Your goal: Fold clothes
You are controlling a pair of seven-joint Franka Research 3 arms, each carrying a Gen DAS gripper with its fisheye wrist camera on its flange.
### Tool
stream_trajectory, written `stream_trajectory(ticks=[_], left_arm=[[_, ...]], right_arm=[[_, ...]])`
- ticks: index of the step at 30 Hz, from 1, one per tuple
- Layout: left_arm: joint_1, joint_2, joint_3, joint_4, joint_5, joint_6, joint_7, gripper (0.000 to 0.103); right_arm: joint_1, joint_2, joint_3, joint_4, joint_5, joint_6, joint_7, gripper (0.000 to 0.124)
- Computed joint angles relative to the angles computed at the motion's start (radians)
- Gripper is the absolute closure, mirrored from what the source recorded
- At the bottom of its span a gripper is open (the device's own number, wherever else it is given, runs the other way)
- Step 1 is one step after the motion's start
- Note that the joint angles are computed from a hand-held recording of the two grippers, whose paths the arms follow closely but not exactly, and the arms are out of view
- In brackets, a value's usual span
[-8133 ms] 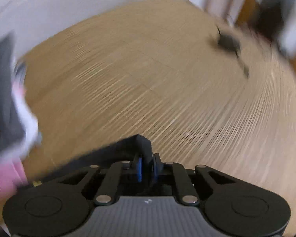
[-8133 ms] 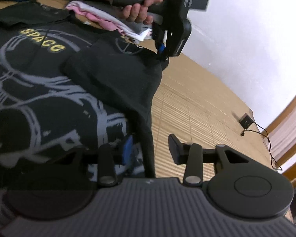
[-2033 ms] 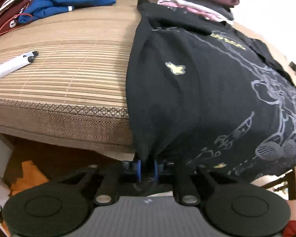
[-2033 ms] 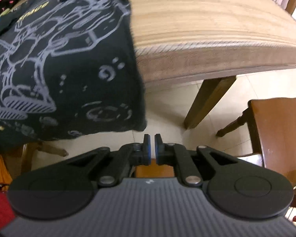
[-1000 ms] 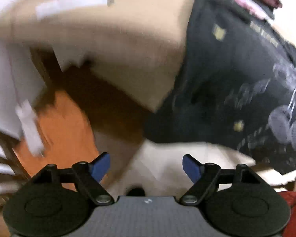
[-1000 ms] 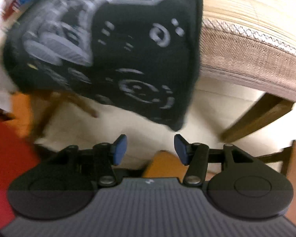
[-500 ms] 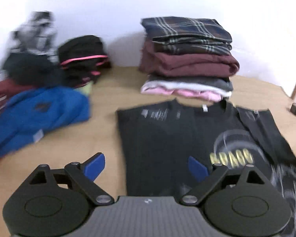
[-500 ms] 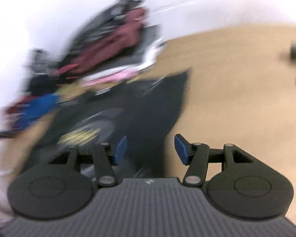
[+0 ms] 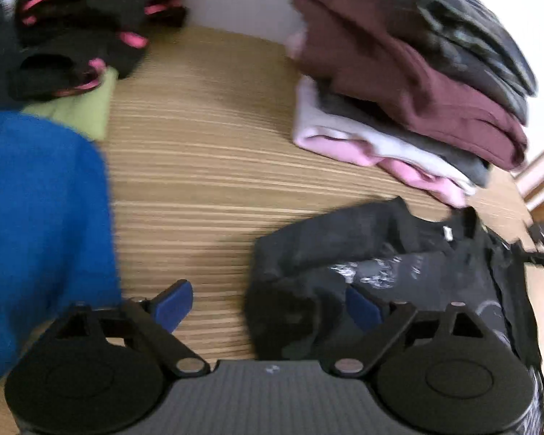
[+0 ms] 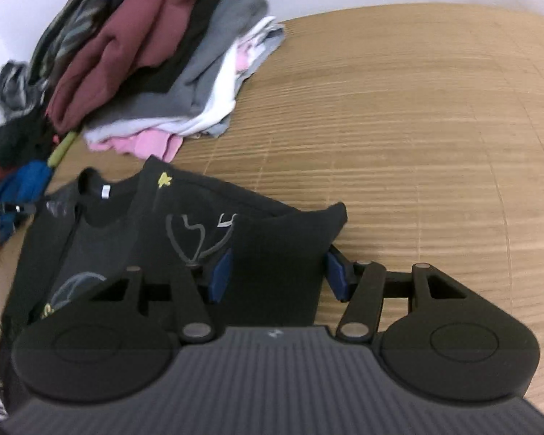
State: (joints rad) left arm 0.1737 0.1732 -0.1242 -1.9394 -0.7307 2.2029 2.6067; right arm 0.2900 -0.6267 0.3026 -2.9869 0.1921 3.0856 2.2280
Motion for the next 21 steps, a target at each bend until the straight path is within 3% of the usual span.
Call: stream_trajectory(ticks=[2,3,5,6,9,13,15,21], left_arm=[[-0.018,-0.014,-0.009,-0.027,0.021,0.067,0.03,0.039],[-0.038,-0.029,-0.014,-0.06,0.049,0.149,0.031,0.065],[-0.06,-0.045,-0.015,-0.086,0.084,0.203,-0.023,0.086],[-0.066,-0.049,-0.014,-0.092,0.094,0.21,-0.063,0.092],[-0.107,-0.126,-0.022,-0.206,0.133,0.367,-0.108,0.095],[-0.145,-0.133,-0.009,-0.241,0.173,0.52,-0.252,0.095],[-0.14,-0.11,-0.004,-0.201,0.149,0.511,-0.293,0.095],[-0.133,-0.053,-0.039,-0.137,0.135,0.563,-0.237,0.095]], right_arm=[[0.046,0.033,-0.073,0.022,0.008,0.002,-0.047,0.066],[0.056,0.042,-0.09,0.031,0.006,-0.006,-0.074,0.068],[0.02,0.054,-0.053,0.047,-0.013,-0.029,-0.091,0.088],[-0.006,0.052,-0.025,0.049,-0.026,-0.039,-0.089,0.111],[-0.078,0.038,0.081,0.003,-0.015,0.05,0.007,0.117],[-0.232,-0.01,0.265,0.017,-0.07,0.018,0.11,0.117],[-0.293,-0.019,0.294,0.044,-0.112,-0.011,0.136,0.117],[-0.354,0.013,0.267,0.119,-0.228,-0.042,0.114,0.117]])
